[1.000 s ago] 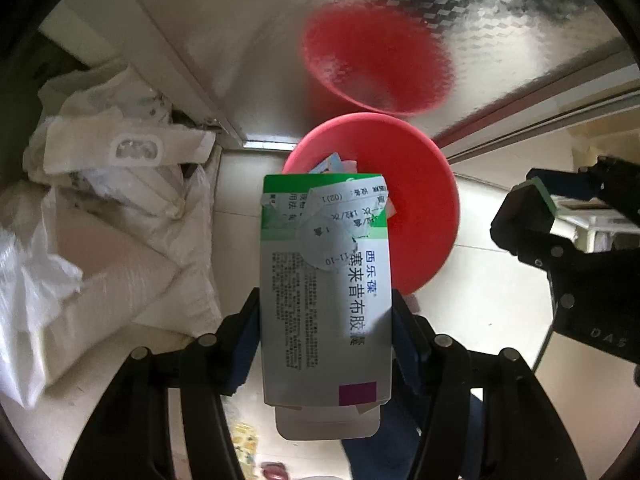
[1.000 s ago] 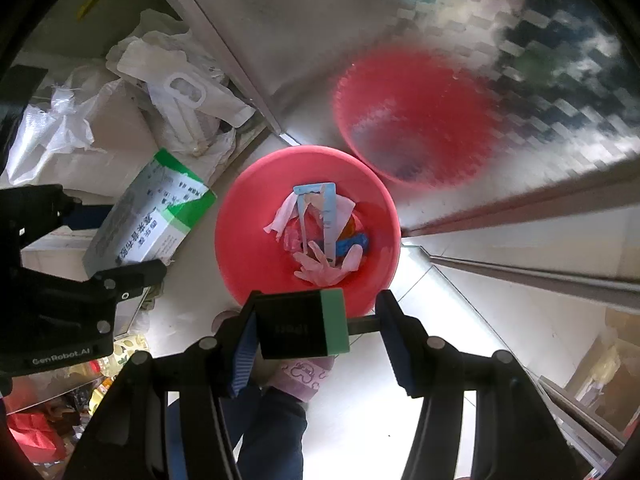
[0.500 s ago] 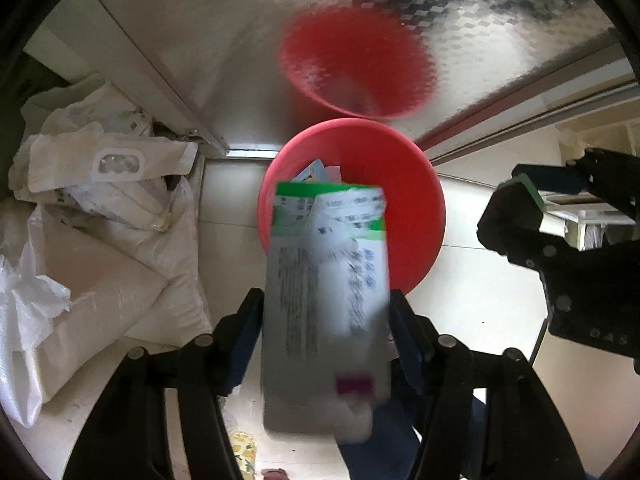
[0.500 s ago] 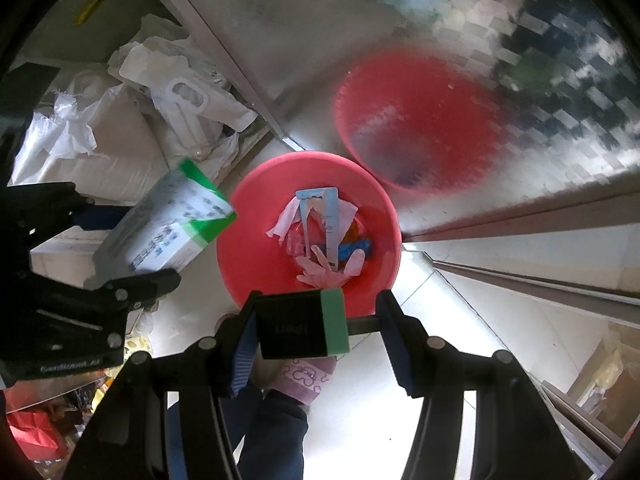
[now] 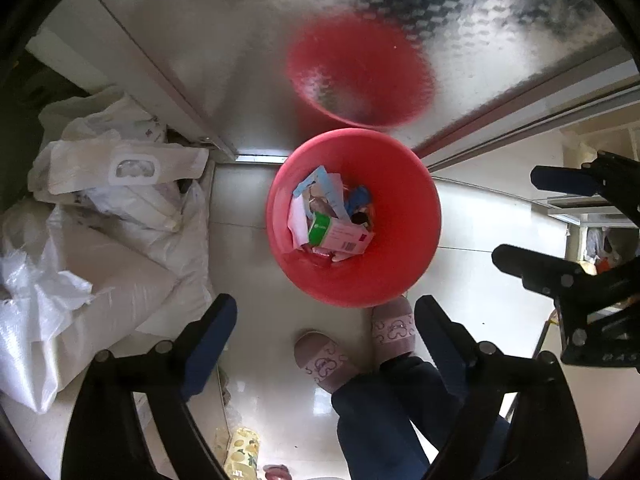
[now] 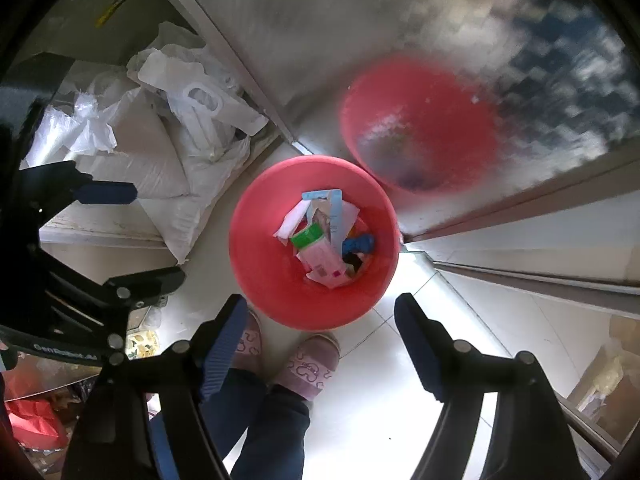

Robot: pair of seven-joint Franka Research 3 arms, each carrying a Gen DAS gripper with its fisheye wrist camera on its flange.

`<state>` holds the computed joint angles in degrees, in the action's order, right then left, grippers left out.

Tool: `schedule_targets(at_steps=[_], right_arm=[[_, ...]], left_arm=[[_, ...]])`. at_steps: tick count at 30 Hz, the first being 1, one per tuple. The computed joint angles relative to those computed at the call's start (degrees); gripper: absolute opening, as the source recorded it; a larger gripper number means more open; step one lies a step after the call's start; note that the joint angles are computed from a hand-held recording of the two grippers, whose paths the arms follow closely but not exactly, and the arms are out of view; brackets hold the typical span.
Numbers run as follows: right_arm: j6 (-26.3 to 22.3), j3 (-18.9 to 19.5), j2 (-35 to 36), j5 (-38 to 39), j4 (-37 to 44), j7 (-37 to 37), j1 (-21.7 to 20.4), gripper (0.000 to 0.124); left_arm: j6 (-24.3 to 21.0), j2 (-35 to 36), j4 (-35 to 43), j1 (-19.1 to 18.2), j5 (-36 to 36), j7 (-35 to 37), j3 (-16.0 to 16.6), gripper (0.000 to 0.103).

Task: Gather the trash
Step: 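Raise both tools back up toward the counter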

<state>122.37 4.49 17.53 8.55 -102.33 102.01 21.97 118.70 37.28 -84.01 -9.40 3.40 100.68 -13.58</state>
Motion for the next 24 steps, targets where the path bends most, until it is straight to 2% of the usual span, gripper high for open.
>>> schedule_targets(at_steps=[4, 7, 8, 10, 14, 21, 24], right_arm=[[-1.5, 0.0, -1.3, -0.8, 0.8, -0.2, 0.1, 0.074], [-3.1, 0.1, -3.1, -1.6, 1.4, -0.6, 0.2, 0.084], [-3.7, 0.2, -3.8, -1.7, 1.6, -0.5, 0.3, 0.086], [-5.3, 0.3, -5.4, -1.6, 2.1, 0.1, 0.3, 0.09], [-9.8, 0.7, -8.3, -1.8, 4.6, 3.3, 0.6, 0.091], [-20.6, 1.6, -10.4, -3.9, 15.8, 8.3, 1.5, 0.1], [-24.7, 1.6, -9.6, -6.0, 22.6, 9.5, 2.0, 0.1]], left_arm=[[-0.9, -3.9, -2.1, 0.2, 0.7, -0.4, 0.4, 0.089], [-3.1, -8.2, -4.0, 1.2, -0.8, -1.1, 0.2, 0.089], [-3.8, -9.3, -4.3, 1.4, -1.3, -1.2, 0.2, 0.091], [-4.9, -12.2, -5.3, 1.3, -1.1, -2.1, 0.5, 0.103], [-9.0, -17.5, -5.0, 1.8, -3.0, -3.4, 0.6, 0.103], [-17.2, -25.1, -0.5, 1.6, -4.0, -5.3, 1.4, 0.103], [-22.2, -26.1, 5.0, 1.3, -3.6, -5.5, 1.7, 0.103]])
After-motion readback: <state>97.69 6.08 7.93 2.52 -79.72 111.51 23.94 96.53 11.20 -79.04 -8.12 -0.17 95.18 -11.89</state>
